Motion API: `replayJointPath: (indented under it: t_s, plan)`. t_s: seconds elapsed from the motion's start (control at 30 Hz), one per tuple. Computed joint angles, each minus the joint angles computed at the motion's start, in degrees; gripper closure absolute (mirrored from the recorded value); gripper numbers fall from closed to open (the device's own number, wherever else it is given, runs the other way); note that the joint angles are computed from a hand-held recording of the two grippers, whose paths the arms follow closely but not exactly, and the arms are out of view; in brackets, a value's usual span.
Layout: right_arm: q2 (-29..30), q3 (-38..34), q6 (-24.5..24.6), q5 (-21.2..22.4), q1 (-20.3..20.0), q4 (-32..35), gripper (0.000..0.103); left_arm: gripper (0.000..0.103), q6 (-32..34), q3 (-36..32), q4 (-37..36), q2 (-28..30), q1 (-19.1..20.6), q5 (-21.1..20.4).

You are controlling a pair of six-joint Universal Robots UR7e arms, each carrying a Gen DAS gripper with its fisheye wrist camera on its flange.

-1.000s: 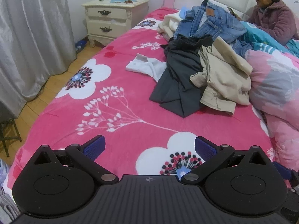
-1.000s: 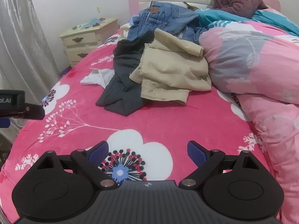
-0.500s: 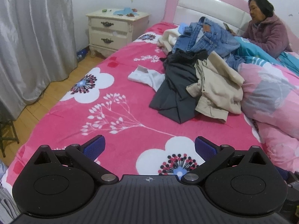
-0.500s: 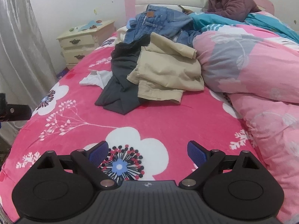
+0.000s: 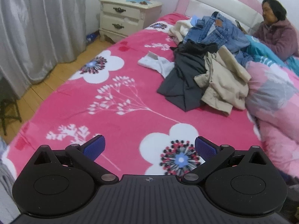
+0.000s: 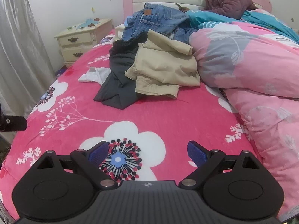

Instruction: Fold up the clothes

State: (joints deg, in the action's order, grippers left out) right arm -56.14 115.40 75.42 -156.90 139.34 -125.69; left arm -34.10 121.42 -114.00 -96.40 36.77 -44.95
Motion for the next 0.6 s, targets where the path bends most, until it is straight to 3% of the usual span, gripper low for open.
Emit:
replayJointPath:
  t_s: [0.6]
  plan:
    - [-0.03, -1.37, -0.3, 0.31, 1.62, 3.26, 0.008, 0.0, 0.48, 1.1, 3.17, -2.14, -1.73, 4.02]
